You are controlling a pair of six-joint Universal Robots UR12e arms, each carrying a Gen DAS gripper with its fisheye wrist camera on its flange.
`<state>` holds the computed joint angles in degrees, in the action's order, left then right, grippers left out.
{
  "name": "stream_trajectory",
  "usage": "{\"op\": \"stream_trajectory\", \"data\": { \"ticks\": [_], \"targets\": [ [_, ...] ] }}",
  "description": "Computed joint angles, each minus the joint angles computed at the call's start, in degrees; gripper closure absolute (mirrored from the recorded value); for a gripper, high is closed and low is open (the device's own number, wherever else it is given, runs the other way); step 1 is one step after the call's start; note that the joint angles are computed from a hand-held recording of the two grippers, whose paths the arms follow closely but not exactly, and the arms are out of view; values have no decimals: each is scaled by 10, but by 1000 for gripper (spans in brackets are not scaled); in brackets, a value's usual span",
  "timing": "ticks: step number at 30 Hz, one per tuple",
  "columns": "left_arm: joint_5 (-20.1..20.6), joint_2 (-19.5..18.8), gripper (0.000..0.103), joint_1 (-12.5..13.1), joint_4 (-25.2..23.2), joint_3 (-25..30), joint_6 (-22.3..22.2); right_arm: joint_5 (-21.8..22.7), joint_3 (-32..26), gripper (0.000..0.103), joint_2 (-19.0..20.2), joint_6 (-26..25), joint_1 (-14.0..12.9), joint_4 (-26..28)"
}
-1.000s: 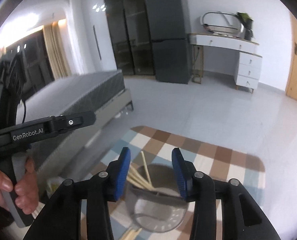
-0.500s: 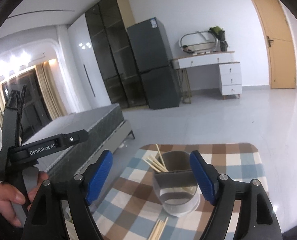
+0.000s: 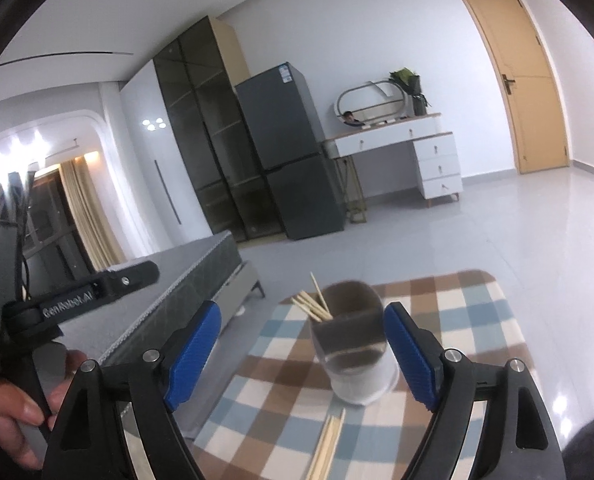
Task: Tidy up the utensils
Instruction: 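Withdraw both open grippers from the holder back toward the chopstick bundle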
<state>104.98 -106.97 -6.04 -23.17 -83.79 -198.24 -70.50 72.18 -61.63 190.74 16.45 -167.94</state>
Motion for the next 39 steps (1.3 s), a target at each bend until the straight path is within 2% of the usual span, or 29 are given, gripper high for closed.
{"op": "stream_trajectory", "data": {
  "ticks": [3, 5, 11, 19, 23, 25, 28, 32, 36, 39],
  "targets": [
    [10, 2, 16, -4, 8, -9, 8, -9, 20, 19, -9, 2, 1, -3],
    [17, 2, 11, -7, 13, -15, 16, -12, 31, 19, -13, 1, 0, -1],
    [32, -2, 10, -17, 31, -37, 44, -29, 55, 19, -22, -9, 2, 9],
    [-13, -28, 10, -1, -27, -36, 4, -51, 58, 19, -14, -12, 2, 79],
    [-34, -43, 10, 3, -40, -31, 2, -61, 47, 19, -3, -12, 3, 119],
    [-62, -48, 10, 9, -66, -27, -2, -71, 39, 20, 3, -15, 6, 137],
    [-66, -56, 10, 15, -96, -24, -22, -86, 24, 20, 15, -33, 12, 169],
    [-111, -66, 11, 30, -155, -8, -67, -87, 0, 28, 32, -44, 16, 218],
    [-115, -71, 11, 33, -173, 1, -82, -76, -30, 36, 52, -43, 17, 275],
    [-106, -75, 11, 30, -169, 6, -73, -65, -51, 46, 66, -41, 16, 312]
  ]
}}
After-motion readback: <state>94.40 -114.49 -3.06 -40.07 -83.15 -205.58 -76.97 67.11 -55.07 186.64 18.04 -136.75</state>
